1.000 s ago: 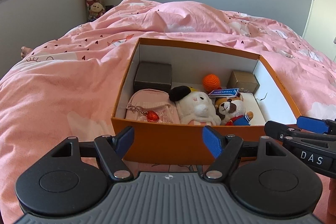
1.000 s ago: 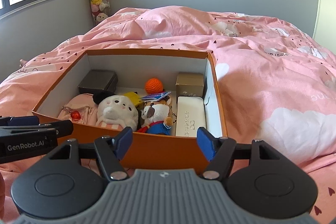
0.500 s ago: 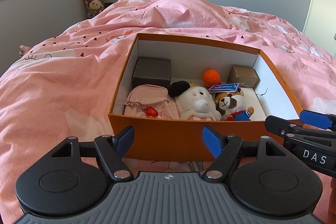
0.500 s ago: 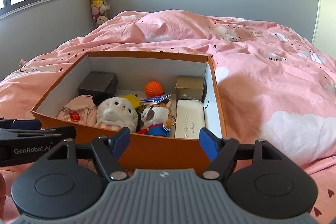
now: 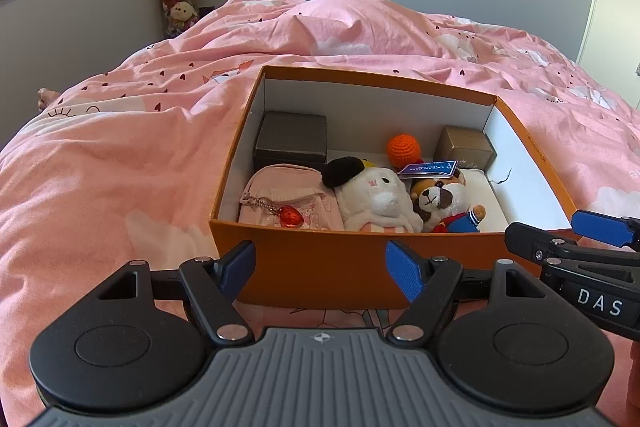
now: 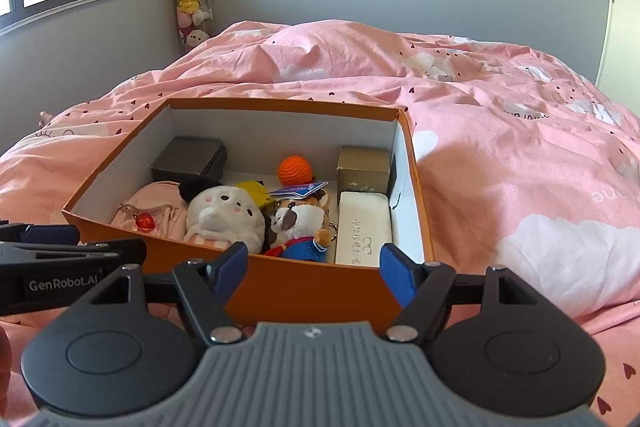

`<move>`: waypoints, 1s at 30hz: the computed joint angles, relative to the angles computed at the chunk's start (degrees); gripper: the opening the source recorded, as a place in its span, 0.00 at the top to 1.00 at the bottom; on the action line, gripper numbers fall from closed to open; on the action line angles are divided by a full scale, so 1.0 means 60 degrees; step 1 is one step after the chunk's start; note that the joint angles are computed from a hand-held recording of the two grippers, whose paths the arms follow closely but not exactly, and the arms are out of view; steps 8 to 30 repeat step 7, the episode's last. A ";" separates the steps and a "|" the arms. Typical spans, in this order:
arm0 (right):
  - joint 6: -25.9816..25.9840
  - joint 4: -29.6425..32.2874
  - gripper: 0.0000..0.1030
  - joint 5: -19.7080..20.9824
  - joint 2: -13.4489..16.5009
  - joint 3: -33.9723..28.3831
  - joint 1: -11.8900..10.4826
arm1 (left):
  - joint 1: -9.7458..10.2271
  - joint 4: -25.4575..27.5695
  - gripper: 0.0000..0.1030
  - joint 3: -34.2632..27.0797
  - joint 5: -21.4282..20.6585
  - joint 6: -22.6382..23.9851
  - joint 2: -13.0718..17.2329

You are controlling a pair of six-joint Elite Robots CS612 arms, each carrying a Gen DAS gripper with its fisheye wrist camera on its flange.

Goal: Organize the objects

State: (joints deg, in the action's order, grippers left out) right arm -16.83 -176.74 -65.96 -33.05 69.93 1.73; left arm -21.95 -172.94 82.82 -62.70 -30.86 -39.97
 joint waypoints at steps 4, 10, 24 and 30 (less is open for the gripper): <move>-0.0019 0.0021 0.28 0.0022 -0.0005 0.0005 -0.0007 | 0.0003 0.0000 0.16 -0.0003 -0.0006 -0.0003 -0.0002; -0.0014 0.0011 0.28 0.0012 -0.0005 0.0008 -0.0003 | 0.0003 0.0024 0.16 -0.0011 0.0002 -0.0014 -0.0003; -0.0014 0.0011 0.28 0.0012 -0.0005 0.0008 -0.0003 | 0.0003 0.0024 0.16 -0.0011 0.0002 -0.0014 -0.0003; -0.0014 0.0011 0.28 0.0012 -0.0005 0.0008 -0.0003 | 0.0003 0.0024 0.16 -0.0011 0.0002 -0.0014 -0.0003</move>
